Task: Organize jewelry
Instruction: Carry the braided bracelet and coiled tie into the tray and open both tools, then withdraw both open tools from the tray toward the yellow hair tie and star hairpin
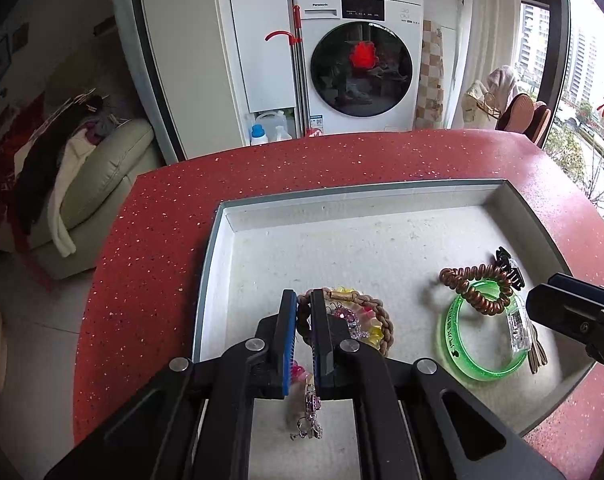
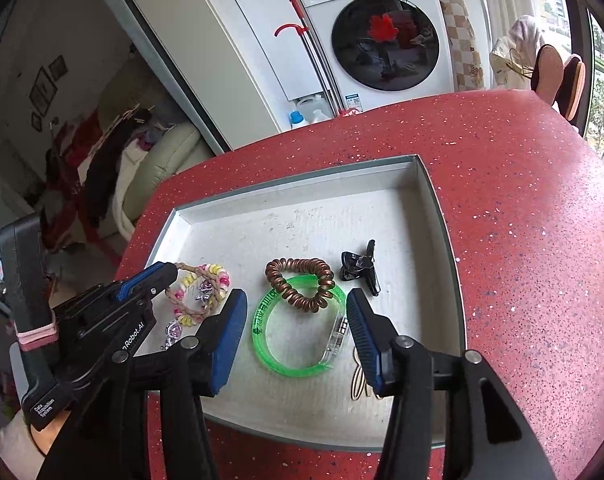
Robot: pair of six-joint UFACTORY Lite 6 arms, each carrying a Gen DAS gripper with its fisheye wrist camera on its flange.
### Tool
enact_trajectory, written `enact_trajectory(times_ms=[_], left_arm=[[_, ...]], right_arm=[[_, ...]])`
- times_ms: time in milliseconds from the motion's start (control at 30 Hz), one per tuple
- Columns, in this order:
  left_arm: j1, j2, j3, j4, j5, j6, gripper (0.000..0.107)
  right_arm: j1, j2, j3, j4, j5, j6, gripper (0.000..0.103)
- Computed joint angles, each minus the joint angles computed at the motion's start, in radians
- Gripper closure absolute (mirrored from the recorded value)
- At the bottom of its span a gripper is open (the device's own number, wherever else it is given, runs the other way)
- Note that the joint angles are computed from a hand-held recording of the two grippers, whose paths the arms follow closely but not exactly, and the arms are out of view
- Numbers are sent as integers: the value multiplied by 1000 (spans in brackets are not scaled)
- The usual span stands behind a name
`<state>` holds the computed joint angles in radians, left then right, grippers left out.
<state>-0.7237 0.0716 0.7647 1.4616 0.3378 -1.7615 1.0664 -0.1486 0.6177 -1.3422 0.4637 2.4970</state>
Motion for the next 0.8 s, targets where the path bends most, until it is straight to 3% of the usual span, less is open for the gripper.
enact_trajectory(times_ms=[500,600,667,800], left_arm=[[-24,-64,-40,55,49,-51,81],[-33,-92,-62,91,76,-113,4],[-49,-143,-101,166,101,-189,4],[-62,-161,-96,110,104,-114,4]], right_arm=[[71,-31,0,55,58,-3,47],[80,-37,-4,63,64,-5,47],[88,-39,-3,78,74,-15,47],[105,-38,0,95,88,-16,47]])
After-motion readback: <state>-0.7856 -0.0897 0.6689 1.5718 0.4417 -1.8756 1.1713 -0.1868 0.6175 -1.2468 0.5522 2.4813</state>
